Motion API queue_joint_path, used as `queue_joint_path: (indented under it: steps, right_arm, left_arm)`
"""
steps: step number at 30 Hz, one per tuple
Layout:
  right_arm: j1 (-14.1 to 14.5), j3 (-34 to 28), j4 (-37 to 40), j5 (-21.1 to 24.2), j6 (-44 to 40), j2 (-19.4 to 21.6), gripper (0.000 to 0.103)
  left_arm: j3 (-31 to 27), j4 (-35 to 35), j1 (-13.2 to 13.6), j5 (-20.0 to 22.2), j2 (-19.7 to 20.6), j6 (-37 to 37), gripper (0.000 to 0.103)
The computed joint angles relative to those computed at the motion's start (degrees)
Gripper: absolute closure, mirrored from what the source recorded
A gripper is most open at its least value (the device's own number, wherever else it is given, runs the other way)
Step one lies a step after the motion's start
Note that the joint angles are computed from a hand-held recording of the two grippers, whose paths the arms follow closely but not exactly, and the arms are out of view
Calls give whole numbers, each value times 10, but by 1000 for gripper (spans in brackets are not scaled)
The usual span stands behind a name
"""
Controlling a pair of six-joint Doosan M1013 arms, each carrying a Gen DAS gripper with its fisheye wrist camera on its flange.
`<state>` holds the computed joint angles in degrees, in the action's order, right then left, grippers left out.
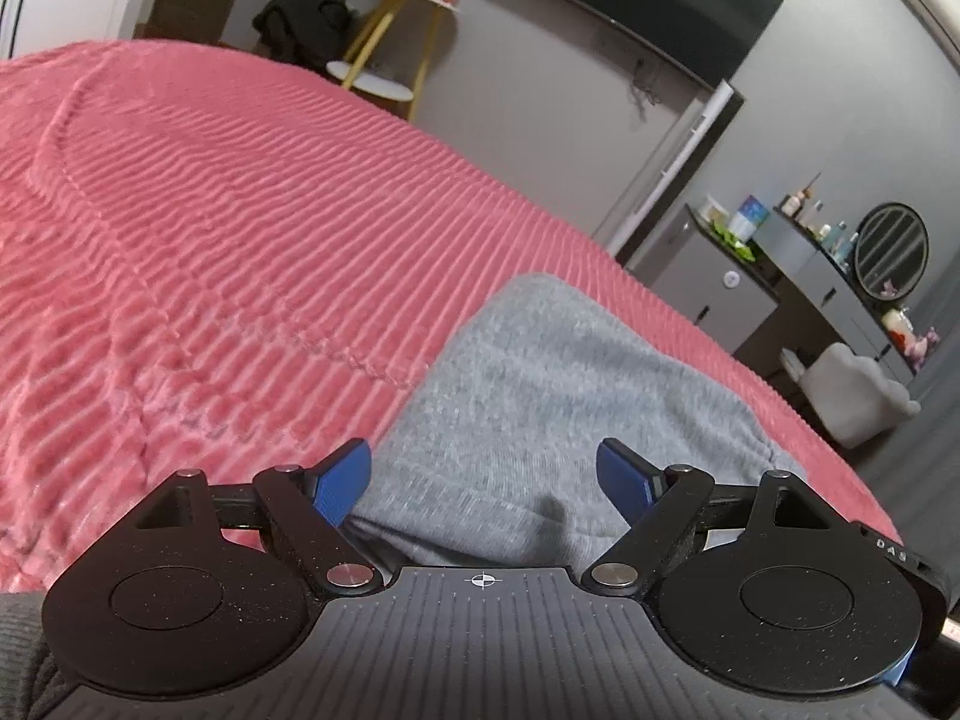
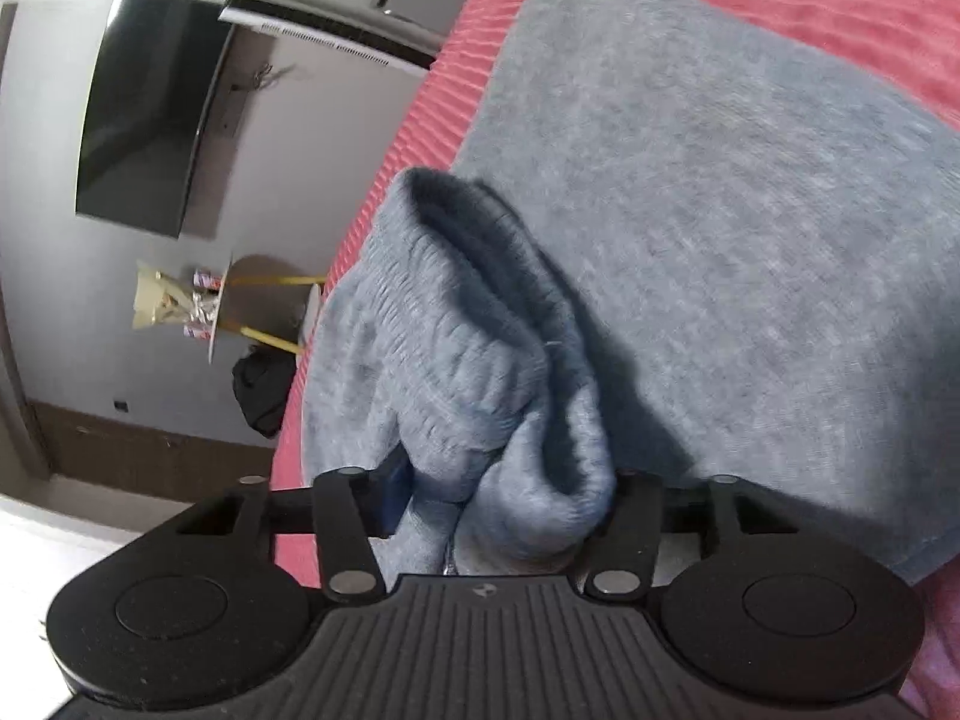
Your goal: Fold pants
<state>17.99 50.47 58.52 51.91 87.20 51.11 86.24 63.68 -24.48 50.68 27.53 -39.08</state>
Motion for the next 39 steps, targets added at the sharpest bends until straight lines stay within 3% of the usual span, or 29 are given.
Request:
queue_joint_path:
  steps: [1, 2, 4, 9, 12, 20, 23, 25, 29, 32, 34, 37, 39]
  right_arm:
    - [3, -7, -18, 2, 2, 0, 48]
    - [7, -15, -48, 1, 3, -1, 57]
    - [12, -28, -82, -2, -16, -5, 62]
    - [17, -34, -62, -19, -81, -25, 65]
    - [20, -32, -41, -39, -124, -38, 65]
    - [0, 7, -9, -84, -208, -70, 65]
    - [-10, 17, -46, -96, -172, -69, 65]
    - [-17, 17, -81, -93, -141, -60, 65]
    - [-30, 3, -137, -37, -58, -25, 56]
    - [-40, 4, -80, -24, -57, -18, 46]
    - [-41, 10, -63, -34, -61, -19, 45]
    - [-44, 16, -47, -37, -67, -17, 45]
    - [-47, 20, -35, -35, -70, -17, 45]
  left_arm:
    - [0, 1, 0, -1, 0, -1, 16]
    - [0, 4, -1, 1, 1, -3, 16]
    - [2, 23, -4, 7, 1, -21, 16]
    - [17, 73, -10, 11, -5, -90, 16]
    - [42, 126, -6, -39, -17, -143, 17]
    - [32, 89, 0, -58, -13, -91, 17]
    - [23, 61, 3, -71, -10, -46, 17]
    - [22, 49, 8, -100, -10, -11, 17]
    - [11, -15, 17, -154, -5, 95, 17]
    - [4, -43, 19, -174, -2, 154, 16]
    - [10, -30, 19, -199, -5, 148, 16]
    - [36, 11, 29, -266, -17, 70, 16]
    - [40, -26, 35, -282, -20, 70, 17]
